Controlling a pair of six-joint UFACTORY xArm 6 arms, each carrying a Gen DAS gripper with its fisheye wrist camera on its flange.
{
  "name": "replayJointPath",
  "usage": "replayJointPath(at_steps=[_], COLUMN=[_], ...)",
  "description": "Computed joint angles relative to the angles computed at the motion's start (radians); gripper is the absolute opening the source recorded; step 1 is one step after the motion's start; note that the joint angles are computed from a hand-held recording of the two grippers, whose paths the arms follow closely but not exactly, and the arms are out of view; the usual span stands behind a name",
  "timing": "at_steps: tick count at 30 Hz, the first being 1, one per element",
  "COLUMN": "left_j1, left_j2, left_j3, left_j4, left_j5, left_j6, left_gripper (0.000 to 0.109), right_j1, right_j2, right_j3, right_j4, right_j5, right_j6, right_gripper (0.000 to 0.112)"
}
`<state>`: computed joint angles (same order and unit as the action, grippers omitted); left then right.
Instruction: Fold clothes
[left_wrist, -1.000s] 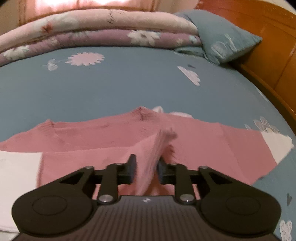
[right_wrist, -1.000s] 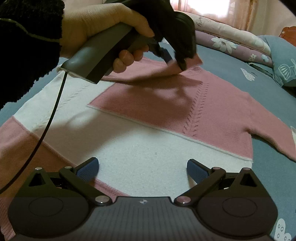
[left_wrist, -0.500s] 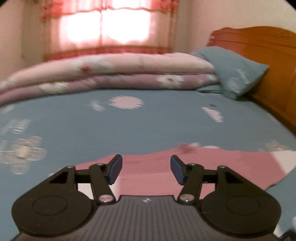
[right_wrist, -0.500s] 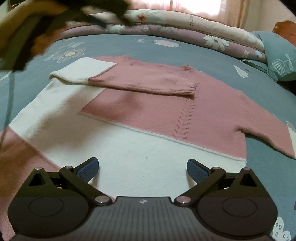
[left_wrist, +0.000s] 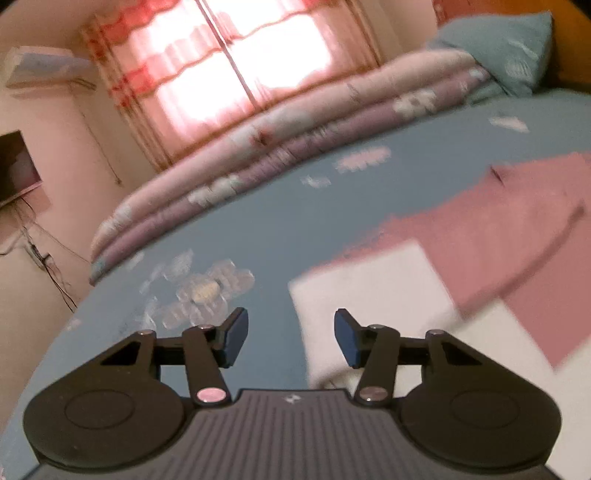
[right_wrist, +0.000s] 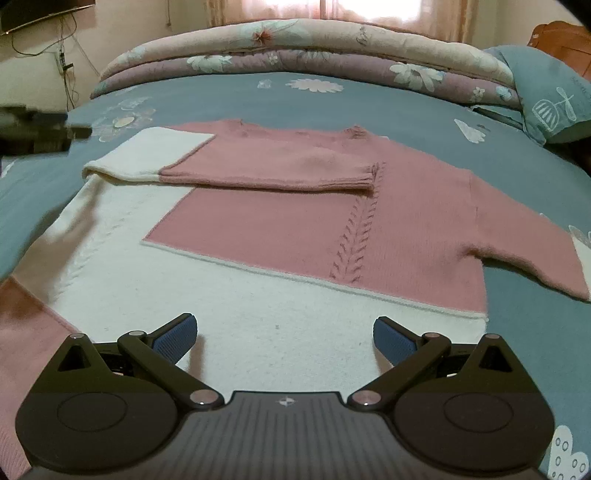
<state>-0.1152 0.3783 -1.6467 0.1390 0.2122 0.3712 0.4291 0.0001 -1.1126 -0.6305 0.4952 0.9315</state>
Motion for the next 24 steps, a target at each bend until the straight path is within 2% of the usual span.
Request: replayJointPath(at_steps=[4,8,11,17,19,24], left_j1=[-0.002,0.010,0.019,0.019,0.019,0.025], left_j2=[0.016,0.034,0.020,0.020,0.033,0.026], left_j3=[0.018,0.011,0.041,0.030,0.014,0.037], left_j4=[0.103,0.193,0.186,0.125,0.122,0.207], left_j5=[0.024,0.062,0.043,0.053,0.080,0.055], left_j6=[-0.132,-0.261,-0.257,-0.249,-0.263,-0.325], left_gripper=[0.051,0.057,0.057,0.057,0.057,0.061], right_j1=[0.004,0.007,0.005,0.006,0.009,0.009], right_j2=[0.013,0.015,0.010,0.008,0.010,0.008], right_j3=[-0.010,-0.011,-0.007,-0.005,-0.007,-0.008], right_j4=[0.008,-0.003,-0.006,-0.004,-0.010,-0.013], right_j5=[0.007,0.009,0.006,0.008,0.013,0.017], right_j6=[-0.019,-0.023,-0.019,-0.020,-0.017,-0.018], right_gripper=[0.103,0.103,0.103,0.103,0.103,0.103])
